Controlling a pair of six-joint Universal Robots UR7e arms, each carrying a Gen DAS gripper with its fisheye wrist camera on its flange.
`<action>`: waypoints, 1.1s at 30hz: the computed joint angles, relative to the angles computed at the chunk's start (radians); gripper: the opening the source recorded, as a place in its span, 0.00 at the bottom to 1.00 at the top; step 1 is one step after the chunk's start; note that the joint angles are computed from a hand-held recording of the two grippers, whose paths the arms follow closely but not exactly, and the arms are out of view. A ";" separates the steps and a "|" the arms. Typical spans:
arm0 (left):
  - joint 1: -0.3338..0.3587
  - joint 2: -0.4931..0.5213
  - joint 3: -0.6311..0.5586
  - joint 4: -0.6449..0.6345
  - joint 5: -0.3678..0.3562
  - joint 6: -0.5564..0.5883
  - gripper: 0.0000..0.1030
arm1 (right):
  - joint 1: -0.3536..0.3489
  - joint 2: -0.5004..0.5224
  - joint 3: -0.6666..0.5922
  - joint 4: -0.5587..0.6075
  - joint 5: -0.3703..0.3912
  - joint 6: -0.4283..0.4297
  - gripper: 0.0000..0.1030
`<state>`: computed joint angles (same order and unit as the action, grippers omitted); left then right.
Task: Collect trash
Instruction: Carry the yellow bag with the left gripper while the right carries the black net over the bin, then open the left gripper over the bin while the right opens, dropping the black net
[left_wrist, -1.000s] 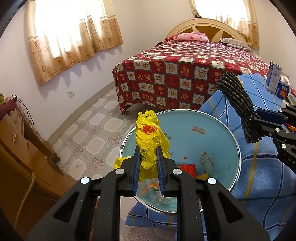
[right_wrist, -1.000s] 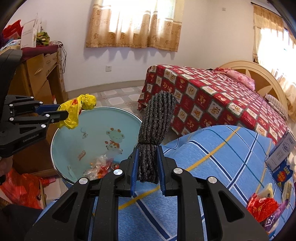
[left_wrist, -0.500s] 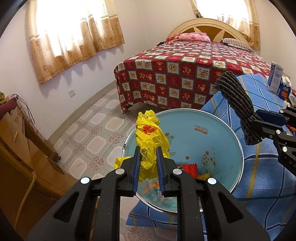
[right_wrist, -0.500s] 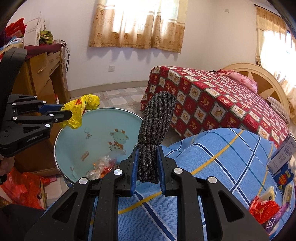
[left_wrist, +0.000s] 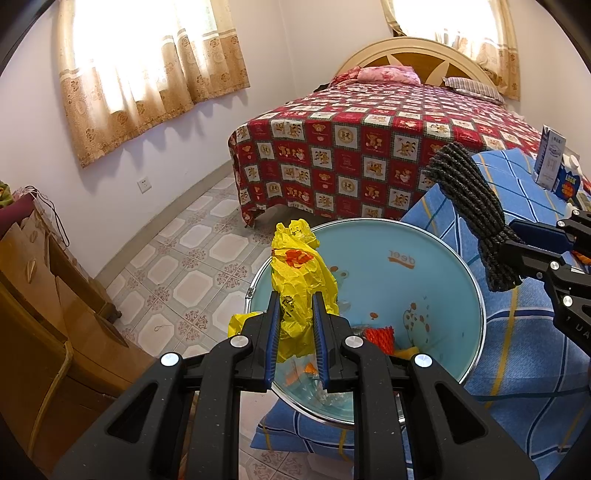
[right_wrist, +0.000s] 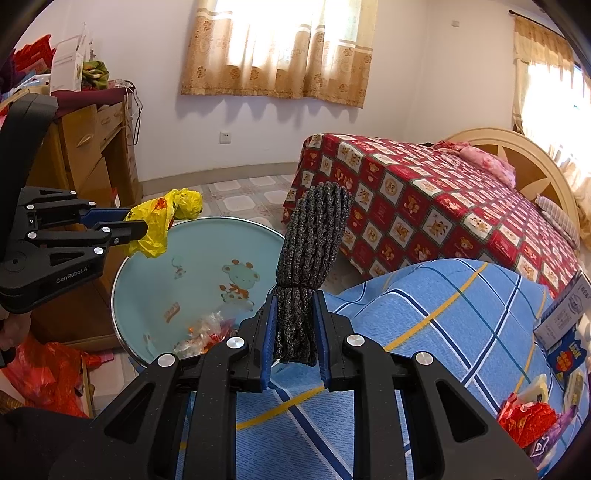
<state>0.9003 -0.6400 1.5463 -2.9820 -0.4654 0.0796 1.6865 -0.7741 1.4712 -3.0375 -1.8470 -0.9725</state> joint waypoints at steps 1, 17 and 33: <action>0.000 0.000 0.000 -0.001 -0.001 0.000 0.16 | 0.000 0.001 0.000 -0.001 -0.001 -0.001 0.19; -0.003 -0.004 0.001 0.016 -0.004 -0.010 0.21 | 0.003 0.003 0.008 -0.006 0.001 -0.006 0.19; -0.018 0.007 0.010 -0.029 -0.006 -0.021 0.85 | -0.015 -0.043 0.080 -0.079 -0.012 0.022 0.71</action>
<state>0.8822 -0.6328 1.5567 -3.0110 -0.4713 0.0588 1.6718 -0.8166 1.5513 -3.1166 -1.8591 -0.9508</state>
